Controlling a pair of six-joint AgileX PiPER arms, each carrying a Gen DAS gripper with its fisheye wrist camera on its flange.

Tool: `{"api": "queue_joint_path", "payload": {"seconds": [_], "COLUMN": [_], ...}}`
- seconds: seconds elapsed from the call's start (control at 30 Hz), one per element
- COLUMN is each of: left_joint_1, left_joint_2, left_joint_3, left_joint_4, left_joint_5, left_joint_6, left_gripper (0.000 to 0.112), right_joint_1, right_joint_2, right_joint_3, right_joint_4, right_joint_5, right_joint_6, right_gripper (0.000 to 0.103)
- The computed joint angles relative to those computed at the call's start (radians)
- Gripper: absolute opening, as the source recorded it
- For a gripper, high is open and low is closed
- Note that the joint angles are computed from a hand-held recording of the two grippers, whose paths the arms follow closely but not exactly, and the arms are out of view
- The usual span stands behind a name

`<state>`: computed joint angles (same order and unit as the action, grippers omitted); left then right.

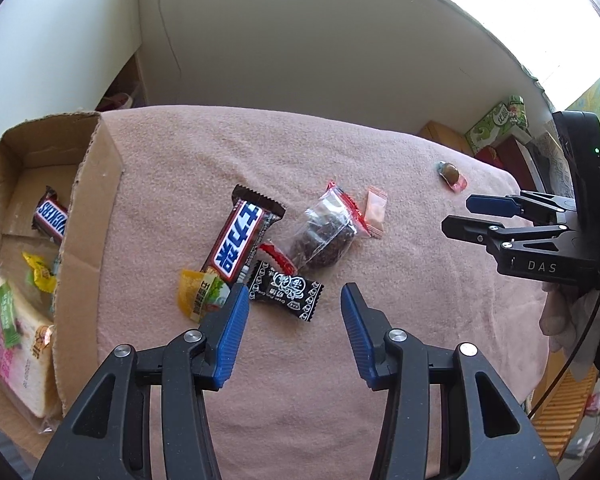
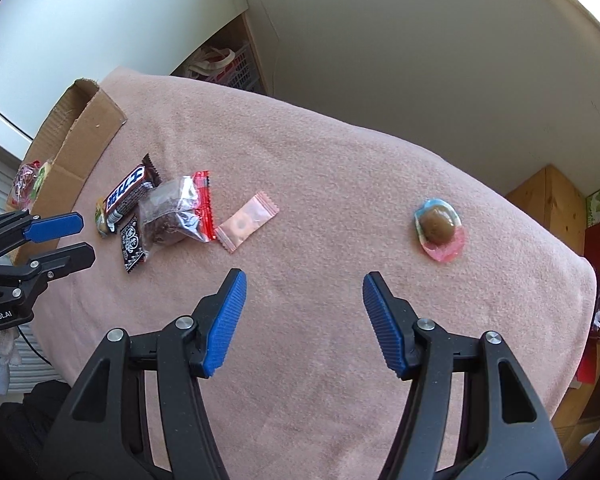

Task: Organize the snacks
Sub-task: 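Withdraw both tools from the box back over the remaining snacks, then grasp the clear red-trimmed snack bag with the left tool while the right tool grasps the chocolate egg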

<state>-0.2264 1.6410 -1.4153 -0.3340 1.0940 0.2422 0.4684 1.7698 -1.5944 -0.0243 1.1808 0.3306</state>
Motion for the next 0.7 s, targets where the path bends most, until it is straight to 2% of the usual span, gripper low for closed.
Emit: {"api": "queue_joint_path", "payload": {"seconds": [0.3, 0.57, 0.63, 0.7], "left_joint_1": [-0.075, -0.103, -0.105, -0.111], "left_joint_2": [0.082, 0.125, 0.136, 0.147], "left_joint_3": [-0.081, -0.123, -0.132, -0.142], "left_joint_4": [0.042, 0.068, 0.072, 0.072], "left_joint_5": [-0.004, 0.001, 0.001, 0.001], "left_joint_6": [-0.003, 0.026, 0.029, 0.03], "left_gripper": [0.046, 0.046, 0.046, 0.046], "right_joint_1": [-0.138, -0.211, -0.226, -0.233], "right_joint_2": [-0.042, 0.013, 0.039, 0.061], "right_joint_3": [0.059, 0.004, -0.03, -0.056], "right_joint_4": [0.001, -0.016, 0.002, 0.021], "right_joint_5": [-0.02, -0.032, -0.028, -0.024], "right_joint_6": [-0.038, -0.093, -0.128, -0.162], "right_gripper": [0.064, 0.063, 0.048, 0.042]}}
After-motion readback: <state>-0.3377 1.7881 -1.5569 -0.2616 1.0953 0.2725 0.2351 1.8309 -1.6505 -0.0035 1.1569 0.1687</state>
